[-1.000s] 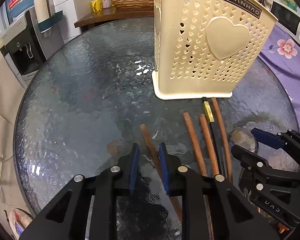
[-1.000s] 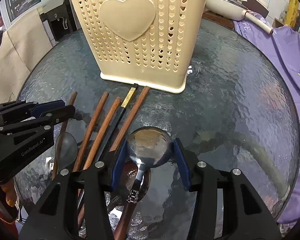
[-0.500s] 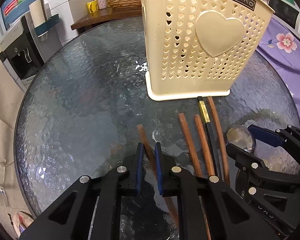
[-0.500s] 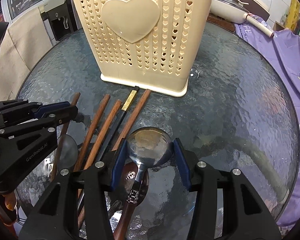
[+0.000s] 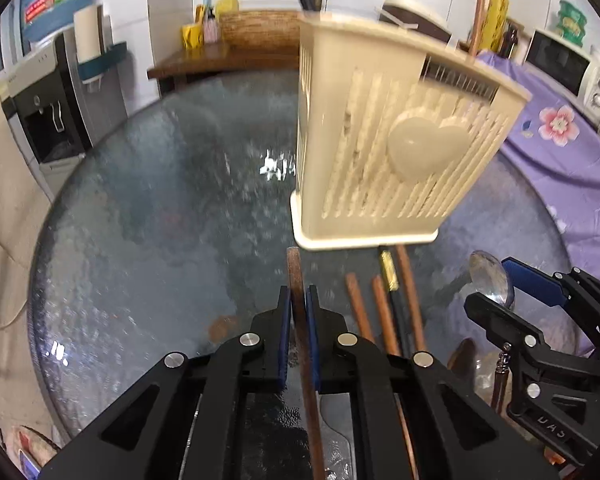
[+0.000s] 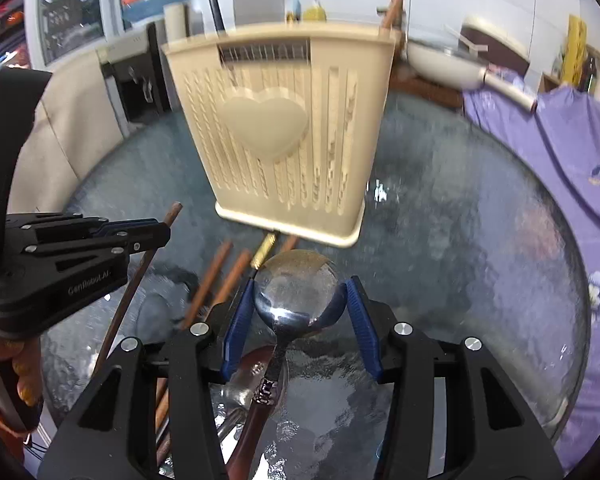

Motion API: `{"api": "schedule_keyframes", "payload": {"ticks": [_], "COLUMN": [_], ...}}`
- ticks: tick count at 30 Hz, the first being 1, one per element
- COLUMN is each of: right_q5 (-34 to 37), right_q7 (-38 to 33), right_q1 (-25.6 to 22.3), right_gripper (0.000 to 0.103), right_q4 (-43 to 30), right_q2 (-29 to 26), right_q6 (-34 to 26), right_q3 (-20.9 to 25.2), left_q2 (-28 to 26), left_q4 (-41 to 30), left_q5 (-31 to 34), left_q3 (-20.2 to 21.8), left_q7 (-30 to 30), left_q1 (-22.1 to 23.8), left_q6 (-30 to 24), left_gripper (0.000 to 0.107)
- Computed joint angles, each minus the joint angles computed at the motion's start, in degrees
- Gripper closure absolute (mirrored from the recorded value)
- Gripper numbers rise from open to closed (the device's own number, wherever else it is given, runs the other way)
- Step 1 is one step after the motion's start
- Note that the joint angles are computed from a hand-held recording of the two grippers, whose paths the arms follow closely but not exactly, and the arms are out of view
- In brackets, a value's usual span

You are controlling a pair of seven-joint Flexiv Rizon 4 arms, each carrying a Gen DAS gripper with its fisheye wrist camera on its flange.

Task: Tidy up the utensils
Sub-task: 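Lift the chopstick and spoon and carry them over the holder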

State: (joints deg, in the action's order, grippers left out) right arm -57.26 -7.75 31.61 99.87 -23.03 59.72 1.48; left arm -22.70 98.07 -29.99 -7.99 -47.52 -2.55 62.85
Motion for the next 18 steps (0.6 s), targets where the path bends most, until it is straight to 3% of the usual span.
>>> {"api": "schedule_keyframes", "payload": {"ticks": [7,18], "right_q5": [-8.4,-14.7], "right_q7": [3.7,6.9], "right_q1": [-0.7,-2.6], "right_gripper": [0.056,0.056], "right_q4": [1.8,3.8], "right_q2": [3.2,6.8], "right_q6": [1.6,1.0], "right_q3": [-0.5,2.2], "left_q2": [3.7,9.3], "left_q4": [3.3,6.8], "left_q5": [-9.8,-26.2], "left_q3": [-3.2,-2.8], "left_q7": [7.2,20.6], "left_q1": [1.9,-0.5], "left_q6": [2.5,5.7], "left_gripper": [0.100,0.100]}}
